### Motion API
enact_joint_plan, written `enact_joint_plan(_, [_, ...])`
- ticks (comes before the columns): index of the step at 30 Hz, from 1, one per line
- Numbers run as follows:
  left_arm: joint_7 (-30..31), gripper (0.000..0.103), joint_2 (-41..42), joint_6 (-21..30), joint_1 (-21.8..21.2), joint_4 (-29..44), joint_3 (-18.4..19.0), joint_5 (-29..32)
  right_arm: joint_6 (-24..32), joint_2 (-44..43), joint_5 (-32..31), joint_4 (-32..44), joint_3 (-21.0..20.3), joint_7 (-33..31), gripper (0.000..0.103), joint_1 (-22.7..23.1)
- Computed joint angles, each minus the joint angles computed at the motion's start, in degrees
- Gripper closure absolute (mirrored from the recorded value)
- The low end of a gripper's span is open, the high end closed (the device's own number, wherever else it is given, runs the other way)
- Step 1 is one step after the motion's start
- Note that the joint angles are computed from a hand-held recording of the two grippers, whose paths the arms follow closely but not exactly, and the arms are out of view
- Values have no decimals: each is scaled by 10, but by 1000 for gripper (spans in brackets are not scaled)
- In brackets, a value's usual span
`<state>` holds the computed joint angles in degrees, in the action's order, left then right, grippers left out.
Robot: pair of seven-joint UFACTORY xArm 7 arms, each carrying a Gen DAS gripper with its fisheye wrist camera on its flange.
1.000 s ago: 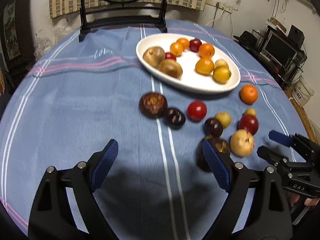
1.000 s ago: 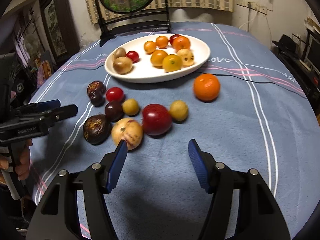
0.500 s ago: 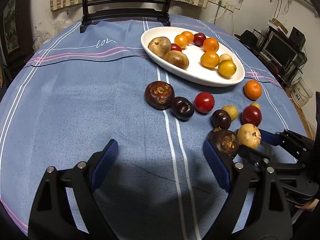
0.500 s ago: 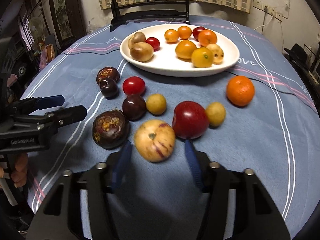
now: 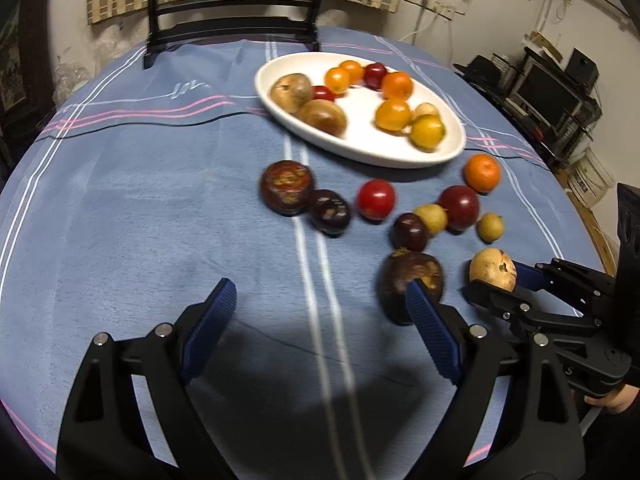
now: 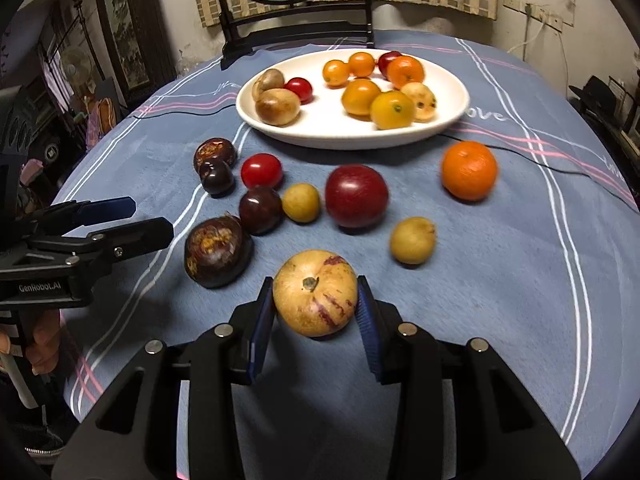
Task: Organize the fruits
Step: 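Grasp the dark mangosteen with the left tool while the right tool grasps the pale striped fruit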
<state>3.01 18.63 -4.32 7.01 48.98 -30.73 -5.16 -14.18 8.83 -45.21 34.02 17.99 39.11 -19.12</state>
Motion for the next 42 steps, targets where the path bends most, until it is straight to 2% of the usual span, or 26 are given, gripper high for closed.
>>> enact_joint_plan(2, [4, 15, 0, 1, -3, -1, -7, 4, -9, -10, -6, -13, -6, 5, 63, -6])
enact_joint_plan(4, [5, 15, -1, 3, -29, 2, 9, 10, -17, -18, -12, -24, -26, 12, 63, 1])
enact_joint_plan(7, [-1, 15, 2, 1, -100, 10, 68, 22, -30, -26, -28, -34, -50, 26, 63, 11])
enact_joint_plan(9, [-4, 15, 11, -5, -130, 16, 90, 29, -37, -29, -35, -41, -67, 31, 63, 20])
enact_joint_plan(12, [-27, 15, 20, -1, -212, 29, 168, 39, -46, -30, -46, -47, -91, 38, 63, 34])
enact_joint_plan(16, [-47, 16, 32, 17, -264, 48, 219, 53, -56, -27, -77, -43, -114, 64, 63, 48])
enact_joint_plan(20, [-61, 17, 34, 19, -289, 50, 246, 66, -57, -22, -81, -39, -127, 67, 63, 61])
enact_joint_plan(22, [-82, 27, 31, 13, -330, 46, 291, 75, -54, -23, -72, -40, -129, 61, 63, 68])
enact_joint_plan(23, [-91, 40, 29, 8, -330, 43, 294, 82, -54, -23, -71, -40, -129, 60, 63, 68])
enact_joint_plan(24, [-83, 58, 28, 1, -310, 40, 273, 76, -53, -24, -70, -41, -130, 60, 63, 69])
enact_joint_plan(27, [-75, 58, 27, -9, -262, 33, 227, 75, -50, -26, -61, -42, -131, 54, 63, 72])
enact_joint_plan(30, [-72, 58, 20, -9, -257, 26, 222, 76, -48, -27, -55, -44, -130, 50, 63, 73])
enact_joint_plan(33, [-56, 58, 11, -5, -186, 15, 154, 70, -48, -28, -54, -45, -130, 49, 63, 73])
enact_joint_plan(38, [-42, 58, -5, -12, -116, -3, 92, 59, -48, -33, -52, -47, -132, 48, 63, 74])
enact_joint_plan(42, [-38, 58, -14, -16, -77, -10, 60, 55, -51, -44, -51, -53, -139, 44, 63, 80])
